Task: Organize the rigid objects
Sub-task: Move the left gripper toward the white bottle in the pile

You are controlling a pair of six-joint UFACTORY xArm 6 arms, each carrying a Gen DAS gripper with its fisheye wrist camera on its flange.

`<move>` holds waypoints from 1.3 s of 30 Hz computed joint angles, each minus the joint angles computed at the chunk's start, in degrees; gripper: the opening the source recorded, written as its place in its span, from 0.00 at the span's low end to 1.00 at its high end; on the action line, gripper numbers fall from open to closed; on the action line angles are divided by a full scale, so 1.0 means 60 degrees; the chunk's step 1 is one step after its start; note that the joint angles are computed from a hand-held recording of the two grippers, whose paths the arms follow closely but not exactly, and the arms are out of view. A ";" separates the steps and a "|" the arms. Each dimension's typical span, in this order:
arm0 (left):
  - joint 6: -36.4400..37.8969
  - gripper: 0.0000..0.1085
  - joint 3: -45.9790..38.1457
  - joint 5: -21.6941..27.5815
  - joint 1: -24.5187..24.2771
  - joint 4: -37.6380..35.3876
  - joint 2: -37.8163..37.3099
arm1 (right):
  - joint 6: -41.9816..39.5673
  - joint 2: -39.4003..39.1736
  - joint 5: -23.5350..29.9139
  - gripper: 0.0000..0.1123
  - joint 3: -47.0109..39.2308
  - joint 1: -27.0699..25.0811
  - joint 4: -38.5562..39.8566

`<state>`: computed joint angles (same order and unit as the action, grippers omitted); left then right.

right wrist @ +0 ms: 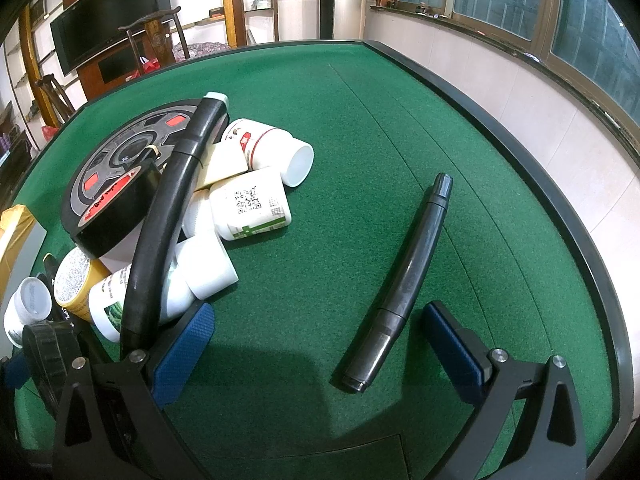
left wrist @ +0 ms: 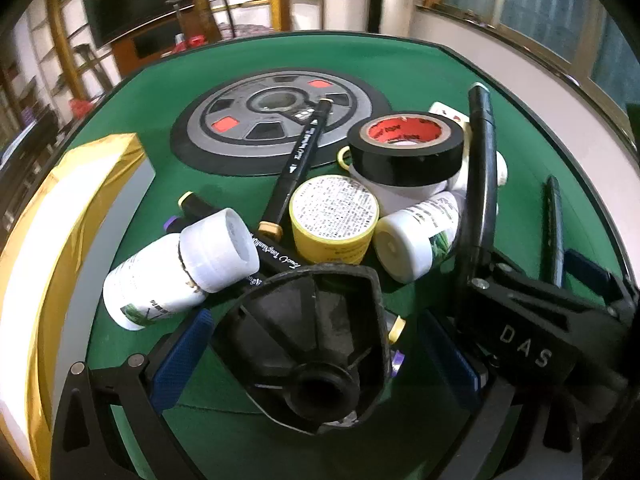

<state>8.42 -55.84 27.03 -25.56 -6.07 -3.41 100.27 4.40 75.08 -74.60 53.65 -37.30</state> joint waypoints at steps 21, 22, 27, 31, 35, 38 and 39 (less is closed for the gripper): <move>0.6220 0.82 0.1447 0.0080 0.1348 -0.5664 -0.2772 | 0.0535 -0.0802 0.0214 0.80 0.0431 0.0524 -0.0259; 0.6653 0.83 0.1352 0.0322 0.1567 -0.6021 -0.2785 | 0.0704 -0.0907 0.0614 0.81 0.0371 0.0724 -0.0622; 0.7720 0.83 0.1147 0.0775 0.2477 -0.6929 -0.2849 | 0.2472 -0.1437 0.2661 0.86 0.0519 0.2558 -0.4278; 0.7882 0.83 0.0927 0.0913 0.2773 -0.7134 -0.2703 | 0.2333 -0.2259 -0.0072 0.91 0.1545 0.1578 -0.3415; 0.7304 0.83 0.0912 0.0786 0.2573 -0.6239 -0.2551 | 0.2939 -0.2125 0.0150 0.89 0.1952 0.1411 -0.3173; 0.7185 0.83 0.1042 0.0896 0.2276 -0.5647 -0.2545 | 0.3262 -0.2240 -0.0094 0.89 0.2200 0.1244 -0.3118; 0.7096 0.83 0.1080 0.0894 0.2143 -0.5476 -0.2521 | 0.3349 -0.2224 -0.0068 0.89 0.2193 0.1264 -0.3186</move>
